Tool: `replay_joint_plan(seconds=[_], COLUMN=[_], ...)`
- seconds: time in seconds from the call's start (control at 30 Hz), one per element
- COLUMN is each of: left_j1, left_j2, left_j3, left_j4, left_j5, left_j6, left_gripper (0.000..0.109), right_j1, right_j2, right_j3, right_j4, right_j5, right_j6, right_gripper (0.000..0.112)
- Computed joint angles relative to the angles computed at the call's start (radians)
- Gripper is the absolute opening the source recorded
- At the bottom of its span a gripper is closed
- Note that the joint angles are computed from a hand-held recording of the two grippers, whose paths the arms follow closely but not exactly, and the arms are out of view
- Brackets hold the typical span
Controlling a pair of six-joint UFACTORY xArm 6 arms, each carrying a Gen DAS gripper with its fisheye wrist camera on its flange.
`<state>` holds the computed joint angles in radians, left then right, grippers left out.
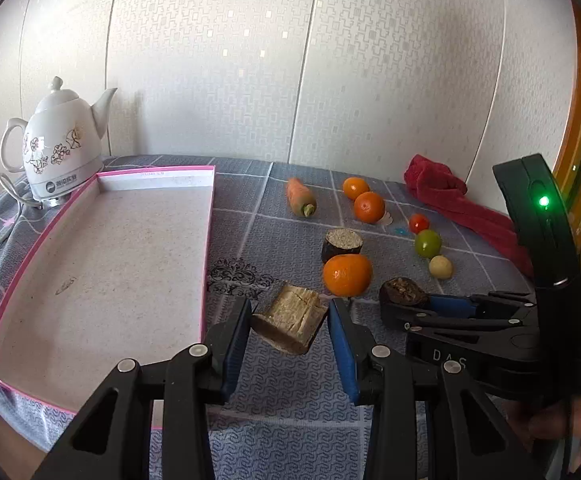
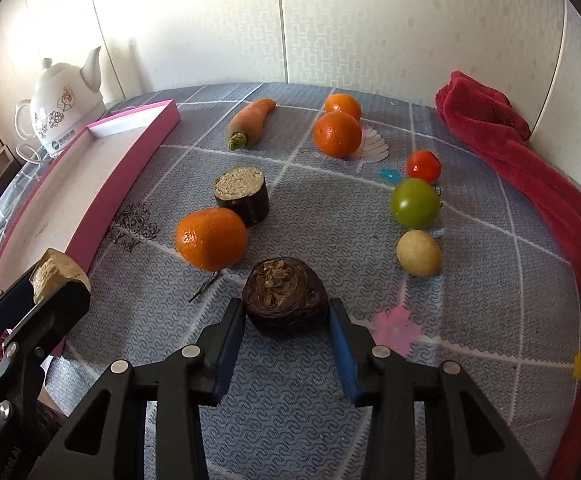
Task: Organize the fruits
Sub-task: 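Carry the beige chunk into the tray and open the left tool while the right tool carries the dark fruit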
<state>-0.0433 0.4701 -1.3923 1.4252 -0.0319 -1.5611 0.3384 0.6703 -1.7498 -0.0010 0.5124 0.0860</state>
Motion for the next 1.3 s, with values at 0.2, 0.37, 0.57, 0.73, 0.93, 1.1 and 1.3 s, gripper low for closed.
replay_joint_plan(seconds=[0.2,0.37,0.57,0.73,0.93,1.1,1.3], left_j1=[0.001,0.010,0.007,0.006,0.012,0.021,0.037], left_j2=[-0.014,-0.019,-0.030,-0.038,-0.048,-0.060,-0.078], left_j3=[-0.009,0.001,-0.002,0.004,0.005,0.009,0.031], left_j4=[0.135,0.101,0.188,0.206,0.247,0.288,0.248], left_j5=[0.047,0.053,0.066,0.076,0.082,0.083,0.120], left_j6=[-0.160,-0.150,-0.228,-0.247,-0.305,-0.364,-0.362], left_gripper=[0.040,0.040,0.040,0.040,0.040,0.040,0.040], right_j1=[0.002,0.004,0.006,0.011,0.010,0.006,0.010], right_j2=[-0.008,-0.004,-0.009,-0.008,-0.011,-0.036,-0.072], right_j3=[0.015,0.011,0.024,0.032,0.027,0.060,0.108], right_j4=[-0.038,-0.074,-0.111,-0.125,-0.157,-0.223,-0.253], right_j5=[-0.013,-0.010,-0.025,-0.043,-0.029,-0.071,-0.151], right_j6=[0.022,0.035,0.071,0.084,0.101,0.163,0.188], right_gripper=[0.042,0.042,0.043,0.050,0.041,0.041,0.041])
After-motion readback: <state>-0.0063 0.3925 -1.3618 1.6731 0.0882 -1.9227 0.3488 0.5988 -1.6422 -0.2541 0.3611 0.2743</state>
